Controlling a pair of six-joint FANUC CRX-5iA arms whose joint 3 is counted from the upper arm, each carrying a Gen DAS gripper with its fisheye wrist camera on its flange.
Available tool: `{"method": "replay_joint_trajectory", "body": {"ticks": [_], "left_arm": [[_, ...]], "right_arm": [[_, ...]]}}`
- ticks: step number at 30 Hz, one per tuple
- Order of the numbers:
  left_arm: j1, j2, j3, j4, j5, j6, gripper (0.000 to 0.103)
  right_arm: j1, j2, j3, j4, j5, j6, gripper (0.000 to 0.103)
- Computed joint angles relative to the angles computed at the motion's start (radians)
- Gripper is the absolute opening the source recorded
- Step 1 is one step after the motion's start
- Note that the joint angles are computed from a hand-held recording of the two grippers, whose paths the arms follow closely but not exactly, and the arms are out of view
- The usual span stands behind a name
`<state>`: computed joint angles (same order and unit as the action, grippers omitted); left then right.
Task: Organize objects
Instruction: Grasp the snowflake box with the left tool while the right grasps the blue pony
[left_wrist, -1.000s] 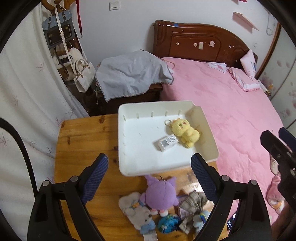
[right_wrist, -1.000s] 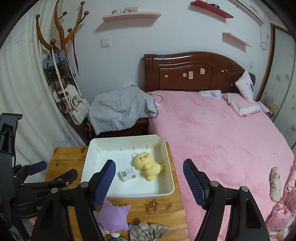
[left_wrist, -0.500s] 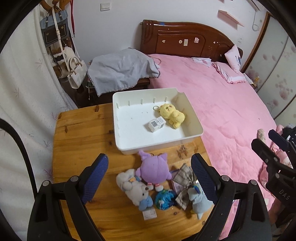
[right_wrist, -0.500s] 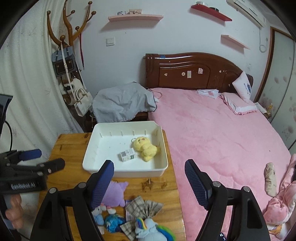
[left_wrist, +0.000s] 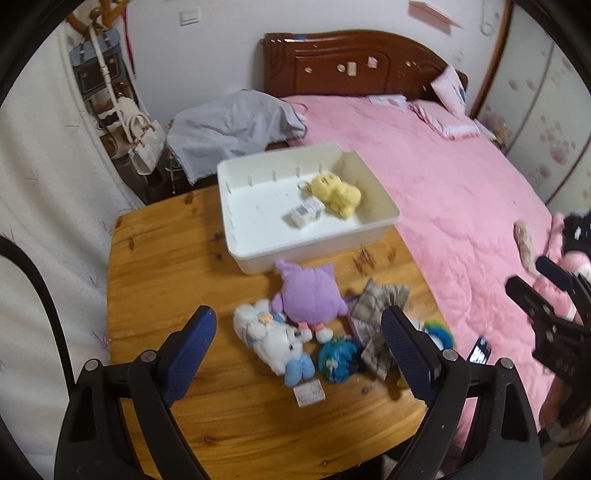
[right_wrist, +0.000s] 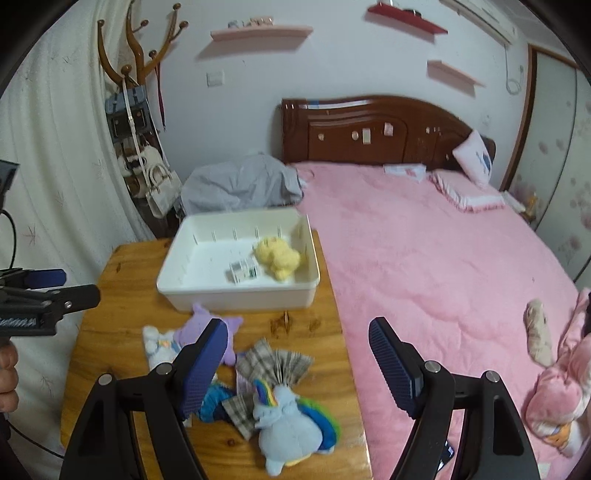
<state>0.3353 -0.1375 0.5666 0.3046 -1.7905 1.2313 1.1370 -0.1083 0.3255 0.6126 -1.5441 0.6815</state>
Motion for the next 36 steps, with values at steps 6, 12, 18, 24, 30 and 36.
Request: {"method": "replay_joint_trajectory", "body": {"ticks": [6,12,18,24,30,36], "left_arm": [[-0.049,-0.132,-0.213,-0.037,0.079,-0.093,0.093],[-0.100,-0.213,-0.373,-0.082,0.150,-0.084,0.093],[-0.131,-0.236,-0.470,-0.114,0.193,-0.013,0.093],[-0.148,-0.255,-0.541,-0.132,0.233,0.010,0.093],[-0.151,-0.263,-0.595,-0.136,0.264,0.030,0.093],[-0.115,-0.248,-0.624,-0.124,0.249,0.090,0.092]], "right_arm": [[-0.043,-0.097,-0.155,-0.164,0.070,-0.102,0.080],[-0.089,-0.149,-0.280,-0.279,0.116,-0.158,0.080],[-0.021,-0.181,-0.406,-0.217,0.142,-0.170,0.080],[0.065,-0.162,-0.478,-0.115,0.148,-0.133,0.080],[0.098,-0.139,-0.541,-0.058,0.147,-0.127,0.080],[0.113,-0.115,-0.570,0.003,0.125,-0.133,0.082]]}}
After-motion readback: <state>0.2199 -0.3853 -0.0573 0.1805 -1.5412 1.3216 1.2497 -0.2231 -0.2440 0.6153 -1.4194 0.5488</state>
